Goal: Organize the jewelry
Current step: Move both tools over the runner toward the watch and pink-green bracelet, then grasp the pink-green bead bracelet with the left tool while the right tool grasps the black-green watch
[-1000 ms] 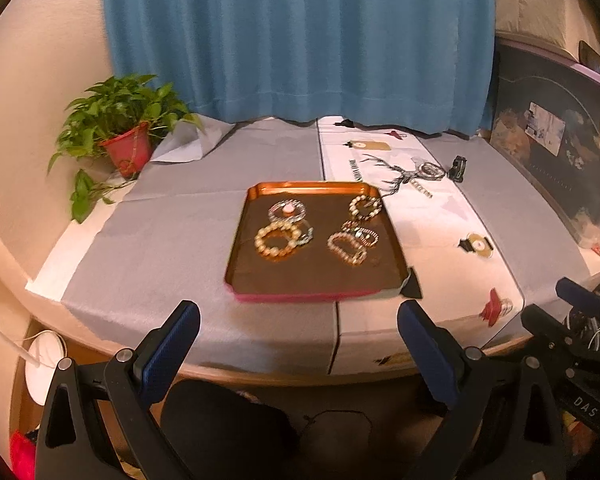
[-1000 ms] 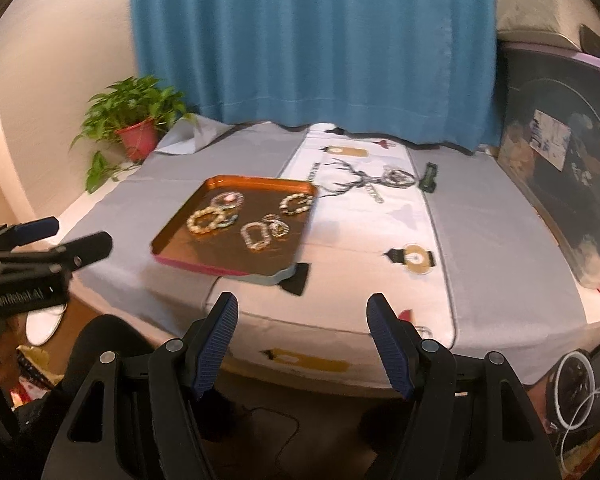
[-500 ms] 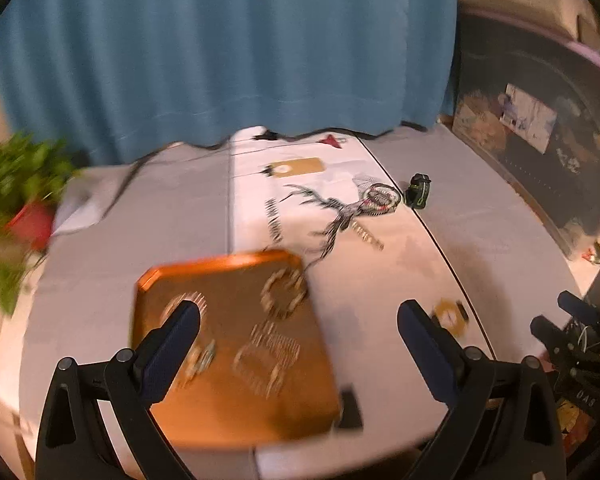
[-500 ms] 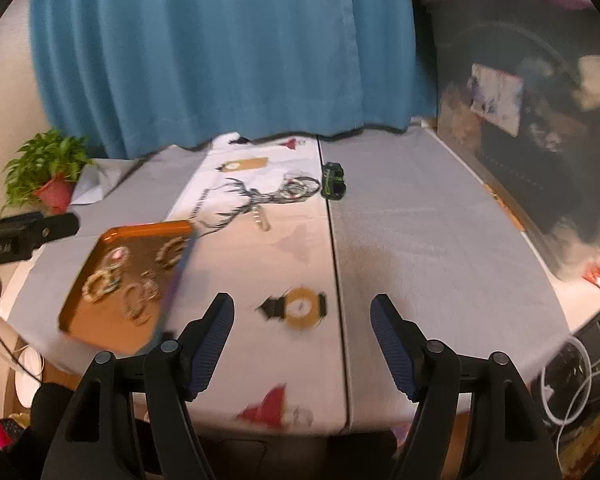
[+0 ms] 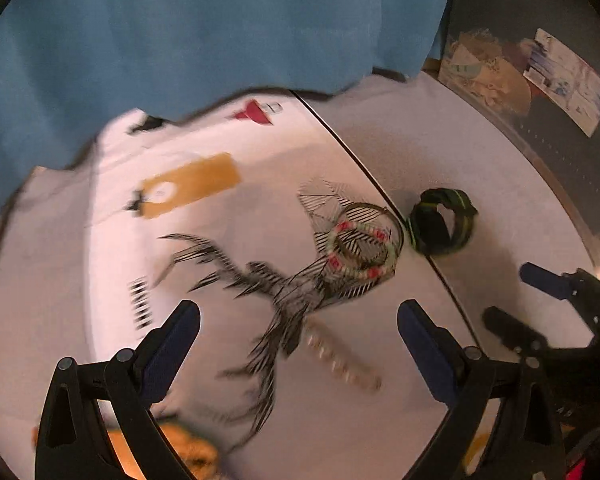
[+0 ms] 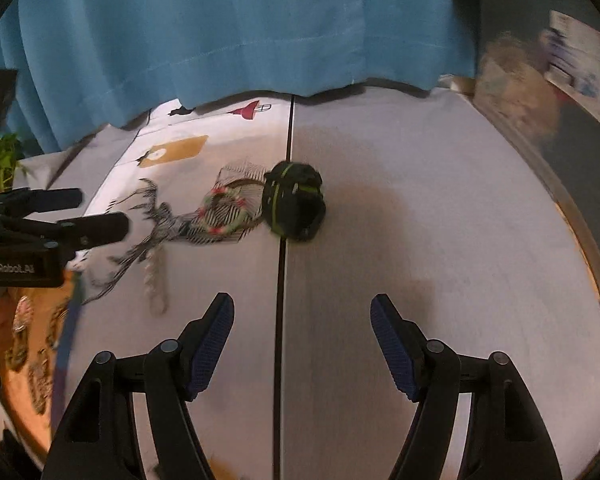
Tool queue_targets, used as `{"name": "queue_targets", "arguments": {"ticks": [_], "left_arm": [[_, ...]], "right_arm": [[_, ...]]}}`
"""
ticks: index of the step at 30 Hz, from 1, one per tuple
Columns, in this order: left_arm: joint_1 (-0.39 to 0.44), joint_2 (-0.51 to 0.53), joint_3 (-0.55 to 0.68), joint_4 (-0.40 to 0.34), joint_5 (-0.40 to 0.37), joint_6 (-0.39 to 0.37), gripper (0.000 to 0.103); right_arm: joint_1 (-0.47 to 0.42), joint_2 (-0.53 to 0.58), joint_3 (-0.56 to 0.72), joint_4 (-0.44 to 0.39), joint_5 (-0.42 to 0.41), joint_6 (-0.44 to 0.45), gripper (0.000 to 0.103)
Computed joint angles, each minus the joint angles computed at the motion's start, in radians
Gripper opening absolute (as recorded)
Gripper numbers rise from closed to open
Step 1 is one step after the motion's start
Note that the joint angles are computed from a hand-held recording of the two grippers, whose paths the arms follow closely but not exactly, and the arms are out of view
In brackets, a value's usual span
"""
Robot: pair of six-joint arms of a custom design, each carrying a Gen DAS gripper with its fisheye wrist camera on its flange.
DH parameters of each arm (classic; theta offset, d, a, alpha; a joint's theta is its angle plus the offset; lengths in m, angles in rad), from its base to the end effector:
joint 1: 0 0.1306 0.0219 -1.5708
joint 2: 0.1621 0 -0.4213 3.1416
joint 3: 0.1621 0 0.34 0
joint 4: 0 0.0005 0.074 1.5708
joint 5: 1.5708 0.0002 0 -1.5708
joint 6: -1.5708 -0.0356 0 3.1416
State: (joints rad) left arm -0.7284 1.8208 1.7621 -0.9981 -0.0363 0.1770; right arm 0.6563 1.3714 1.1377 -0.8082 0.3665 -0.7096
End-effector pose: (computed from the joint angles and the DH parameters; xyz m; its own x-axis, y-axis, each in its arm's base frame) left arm 0.4362 -0.3880 0.4012 -0.7544 0.4372 -0.4895 0.5273 0.8478 -0.0555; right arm 0.3178 0.2280 0.3802 -0.7967 0.1541 -0.5844 0.1222 0.9880 0.0940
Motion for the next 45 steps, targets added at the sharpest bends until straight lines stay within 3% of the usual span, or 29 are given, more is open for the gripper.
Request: {"name": "queue_targets", "arguments": {"ticks": [4,9,16,17,18,19,20,21,27,33,34,35,36,39,42,45], "left_arm": [[0.010,0.068,0.058,0.001,0.031,-0.013,0.096],[0.013,0.131,0.128,-0.044,0.062,-0.039,0.082],[0.026,0.186,0.204,-0.076,0.128,-0.028,0.081],[0.029,0.193,0.214,-0.082,0.144,-0.022,0.073],[0.033,0.198,0.221,-0.087,0.175,-0.014,0.042],[0.040,0.206,0.234,-0.101,0.232,-0.006,0.019],[0.047,0.206,0.234,-0.097,0.276,0.008,0.006],[0.052,0.192,0.212,-0.070,0.312,0.018,0.004],[0.052,0.103,0.126,0.039,0.340,0.018,0.004],[0.042,0.021,0.053,0.066,0.281,0.008,0.004],[0.039,0.005,0.038,0.067,0.265,0.005,0.004],[0.041,-0.011,0.020,0.069,0.254,0.002,0.004],[0.036,-0.030,0.000,0.071,0.234,0.005,0.004],[0.029,-0.080,-0.056,0.067,0.187,0.027,0.004],[0.027,-0.114,-0.098,0.065,0.149,0.043,0.004],[0.036,-0.136,-0.123,0.068,0.122,0.051,0.004]], "right_arm": [[-0.047,0.059,0.019,0.043,-0.029,0.055,0.071],[-0.082,0.119,0.050,0.065,-0.054,0.089,0.071],[-0.101,0.166,0.078,0.061,-0.059,0.118,0.072],[-0.100,0.173,0.083,0.063,-0.044,0.133,0.072],[-0.101,0.176,0.085,0.065,-0.046,0.144,0.072],[-0.100,0.174,0.082,0.074,-0.047,0.154,0.065],[-0.098,0.162,0.068,0.100,-0.055,0.157,0.054],[-0.096,0.149,0.054,0.122,-0.063,0.158,0.040],[-0.064,0.114,0.029,0.120,-0.017,0.177,0.039],[-0.036,0.034,-0.005,0.106,0.004,0.125,0.036],[-0.028,0.022,-0.006,0.096,0.013,0.122,0.031],[-0.018,0.006,-0.009,0.093,0.021,0.123,0.012],[-0.005,-0.005,-0.005,0.078,0.039,0.123,0.000],[0.033,-0.026,0.008,0.031,0.095,0.126,0.000],[0.039,-0.044,0.002,-0.001,0.107,0.072,0.000],[0.013,-0.054,-0.016,0.003,0.060,0.038,0.005]]}}
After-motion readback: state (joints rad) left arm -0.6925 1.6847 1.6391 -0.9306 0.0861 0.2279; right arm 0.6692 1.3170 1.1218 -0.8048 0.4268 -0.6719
